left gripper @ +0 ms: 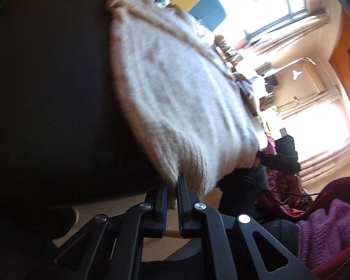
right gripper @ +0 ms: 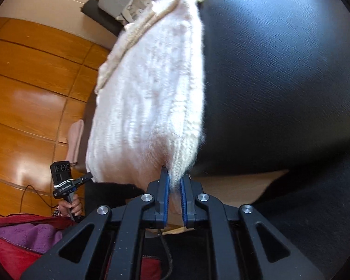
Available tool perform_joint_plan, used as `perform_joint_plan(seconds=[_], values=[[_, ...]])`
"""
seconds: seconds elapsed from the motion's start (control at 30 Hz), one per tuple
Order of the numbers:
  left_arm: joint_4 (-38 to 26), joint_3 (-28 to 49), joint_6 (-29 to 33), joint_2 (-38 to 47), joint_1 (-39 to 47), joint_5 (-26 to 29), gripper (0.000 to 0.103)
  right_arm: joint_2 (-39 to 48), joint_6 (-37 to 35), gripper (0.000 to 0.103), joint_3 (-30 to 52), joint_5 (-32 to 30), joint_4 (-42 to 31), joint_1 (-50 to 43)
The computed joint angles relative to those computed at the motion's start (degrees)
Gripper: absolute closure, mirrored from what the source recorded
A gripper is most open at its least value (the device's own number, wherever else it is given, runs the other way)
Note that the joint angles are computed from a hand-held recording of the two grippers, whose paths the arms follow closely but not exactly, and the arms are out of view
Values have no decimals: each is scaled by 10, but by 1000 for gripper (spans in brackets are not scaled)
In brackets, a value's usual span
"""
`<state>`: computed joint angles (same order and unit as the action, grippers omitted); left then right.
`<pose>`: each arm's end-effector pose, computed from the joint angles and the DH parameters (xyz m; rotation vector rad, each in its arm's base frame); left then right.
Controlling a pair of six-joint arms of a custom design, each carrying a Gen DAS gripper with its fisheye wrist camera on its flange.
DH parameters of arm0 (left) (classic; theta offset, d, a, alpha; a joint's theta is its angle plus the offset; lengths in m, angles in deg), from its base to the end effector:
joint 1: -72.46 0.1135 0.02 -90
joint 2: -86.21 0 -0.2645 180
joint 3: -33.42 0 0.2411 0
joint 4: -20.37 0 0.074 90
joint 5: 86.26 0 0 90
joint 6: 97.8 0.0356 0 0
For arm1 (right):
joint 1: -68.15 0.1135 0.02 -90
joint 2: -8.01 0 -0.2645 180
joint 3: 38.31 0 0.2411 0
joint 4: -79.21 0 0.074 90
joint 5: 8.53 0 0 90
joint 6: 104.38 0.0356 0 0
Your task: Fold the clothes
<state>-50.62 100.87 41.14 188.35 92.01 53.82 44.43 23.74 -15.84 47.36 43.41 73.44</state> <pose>0.2426 0.0572 0.1416 0.4982 2.5596 -1.2065 0.1057 0.0298 0.1334 0.4376 2.4817 1.0531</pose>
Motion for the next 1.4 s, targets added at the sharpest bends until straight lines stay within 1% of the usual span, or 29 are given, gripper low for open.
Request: perform_joint_plan(seconds=[0.03, 0.13, 0.23, 0.37, 0.43, 0.47, 0.5, 0.53, 0.57, 0.6, 0.63, 0.67, 0.73, 0.77, 0.8, 0.83, 0.87, 0.9, 0.93, 0.97, 1.0, 1.07, 1.1, 1.13, 1.2, 1.3, 1.4], values=[[-6, 3, 6, -6, 0, 14, 97, -5, 3, 95, -4, -9, 11, -7], [-8, 18, -7, -23, 6, 50, 98, -31, 20, 95, -17, -52, 36, -47], [-48, 47, 4, -15, 31, 110, 98, -64, 54, 95, -32, -91, 75, -76], [-105, 70, 43, -15, 64, 168, 98, -122, 86, 96, -26, -92, 79, -71], [-113, 70, 39, -21, 65, 188, 98, -145, 104, 96, -27, -97, 85, -75], [-87, 58, 5, -40, 53, 196, 98, -155, 115, 96, -28, -98, 91, -76], [-95, 59, 13, -40, 53, 197, 98, -160, 120, 96, -27, -97, 93, -75], [-108, 62, 28, -33, 52, 195, 98, -151, 109, 96, -19, -84, 83, -67], [-85, 56, 4, -34, 40, 190, 98, -130, 89, 96, -5, -59, 66, -53], [-59, 46, -21, -30, 30, 174, 98, -110, 72, 96, 3, -43, 58, -43], [-35, 37, -44, -24, 20, 157, 98, -91, 55, 96, 4, -40, 59, -40], [-13, 29, -66, -18, 11, 139, 97, -71, 42, 93, 7, -21, 57, -31], [44, 25, -135, 3, -11, 87, 95, -23, 30, 91, 20, 45, 50, 1], [33, 34, -132, 27, -11, 76, 88, -10, 24, 88, 21, 58, 48, 3], [35, 39, -138, 39, -11, 65, 81, -12, 20, 77, 17, 60, 44, -6], [37, 43, -145, 51, -11, 55, 81, -21, 13, 72, 12, 51, 35, -25], [39, 47, -152, 63, -11, 44, 80, -30, 4, 63, 7, 41, 26, -44], [17, 62, -136, 85, -4, 57, 79, -36, -3, 57, 1, 27, 22, -63], [3, 74, -131, 100, -3, 62, 79, -40, -10, 55, -7, 10, 27, -81], [-11, 86, -125, 114, -2, 66, 78, -42, -25, 54, -16, -25, 32, -114], [-25, 94, -113, 124, 1, 69, 78, -45, -46, 54, -28, -74, 36, -159], [-49, 108, -91, 136, 3, 71, 77, -58, -66, 53, -48, -139, 46, -222], [-61, 115, -80, 142, 4, 71, 74, -54, -76, 47, -53, -163, 54, -245], [-73, 122, -72, 149, 3, 73, 74, -33, -86, 43, -54, -170, 65, -251], [-96, 136, -55, 163, 2, 75, 72, 20, -99, 42, -47, -164, 88, -237], [-154, 155, 1, 176, 9, 70, 70, 96, -79, 42, -47, -169, 171, -208], [-210, 170, 60, 187, 30, 57, 68, 109, -111, 42, -39, -187, 151, -211]])
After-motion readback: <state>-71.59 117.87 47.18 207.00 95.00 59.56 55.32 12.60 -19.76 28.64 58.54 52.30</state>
